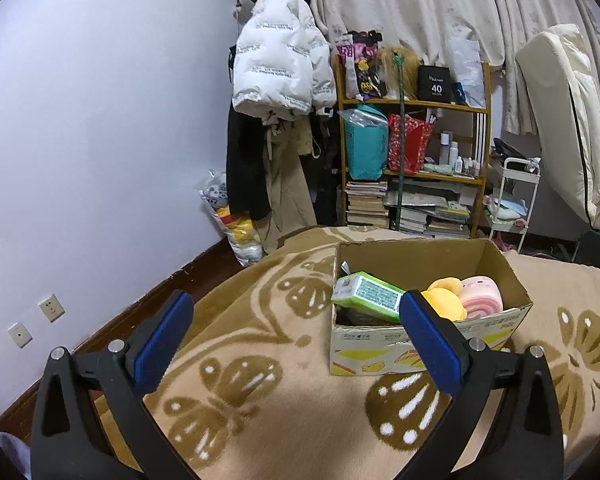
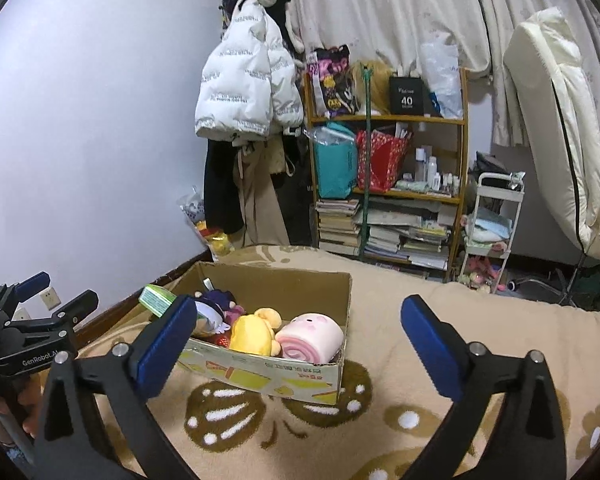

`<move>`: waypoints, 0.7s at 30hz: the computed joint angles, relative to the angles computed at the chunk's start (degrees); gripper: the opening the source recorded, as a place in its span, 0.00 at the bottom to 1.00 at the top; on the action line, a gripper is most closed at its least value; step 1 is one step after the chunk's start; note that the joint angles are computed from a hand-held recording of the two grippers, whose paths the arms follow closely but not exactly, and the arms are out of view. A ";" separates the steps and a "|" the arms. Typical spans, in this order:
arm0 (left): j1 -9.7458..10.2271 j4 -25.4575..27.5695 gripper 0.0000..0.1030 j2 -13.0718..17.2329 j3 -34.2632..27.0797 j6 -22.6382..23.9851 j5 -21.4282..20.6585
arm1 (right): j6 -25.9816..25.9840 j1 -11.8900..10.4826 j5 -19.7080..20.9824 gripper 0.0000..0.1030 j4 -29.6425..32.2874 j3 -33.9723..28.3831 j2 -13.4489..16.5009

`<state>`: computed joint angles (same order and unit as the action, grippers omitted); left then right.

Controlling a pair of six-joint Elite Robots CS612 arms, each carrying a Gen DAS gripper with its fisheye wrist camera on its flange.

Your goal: Organize soft objects

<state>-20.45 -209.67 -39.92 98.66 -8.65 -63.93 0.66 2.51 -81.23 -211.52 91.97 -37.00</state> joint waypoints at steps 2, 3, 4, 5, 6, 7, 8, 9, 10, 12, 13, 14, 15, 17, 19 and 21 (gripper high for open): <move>-0.14 -0.77 0.99 -0.45 0.88 0.11 0.43 | -0.34 0.08 -0.17 1.00 -0.61 0.63 -0.29; -0.23 -0.99 0.99 -0.58 1.19 0.10 0.60 | -0.62 0.16 -0.33 1.00 -0.84 0.96 -0.45; -0.31 -1.44 0.99 -0.77 1.67 0.04 0.77 | -0.75 0.21 -0.49 1.00 -1.05 1.20 -0.51; -0.38 -1.70 0.99 -0.90 1.92 -0.01 1.01 | -0.90 0.28 -0.71 1.00 -1.31 1.50 -0.59; -0.48 -2.22 0.99 -0.96 2.19 -0.15 1.56 | -0.95 0.31 -0.85 1.00 -1.43 1.72 -0.67; -0.58 -2.88 0.99 -1.03 2.48 -0.21 2.03 | -0.92 0.31 -1.00 1.00 -1.62 1.98 -0.70; -0.59 -3.14 0.99 -1.14 2.69 -0.13 2.00 | -0.64 0.32 -1.14 1.00 -1.98 2.18 -0.65; -0.59 -3.11 0.99 -1.25 2.75 -0.08 2.05 | -0.19 0.31 -1.20 1.00 -2.28 2.39 -0.63; -0.63 -3.15 0.99 -1.24 2.78 -0.17 2.26 | 0.19 0.24 -1.19 1.00 -2.40 2.60 -0.62; -0.59 -3.08 0.99 -1.35 2.92 -0.25 2.25 | 0.75 0.24 -1.59 1.00 -2.52 3.05 -0.66; -0.55 -2.92 0.99 -1.41 2.97 -0.22 1.98 | 0.86 0.23 -1.67 1.00 -2.44 3.18 -0.67; -0.48 -2.98 0.99 -1.50 3.21 -0.21 1.41 | 0.87 0.18 -1.57 1.00 -2.46 3.33 -0.70; -0.32 -3.19 0.99 -1.55 3.38 -0.08 0.36 | 0.81 0.16 -1.61 1.00 -2.54 3.42 -0.66; -0.08 -3.23 0.99 -1.50 3.39 -0.11 -0.98 | 0.65 0.22 -2.07 1.00 -2.69 3.43 -0.60; 0.00 -2.93 0.99 -1.46 3.26 -0.03 -1.55 | 0.53 0.28 -2.45 1.00 -2.84 3.41 -0.49; 0.05 -2.60 0.99 -1.32 3.07 0.18 -1.96 | 0.56 0.22 -2.42 1.00 -2.94 3.40 -0.43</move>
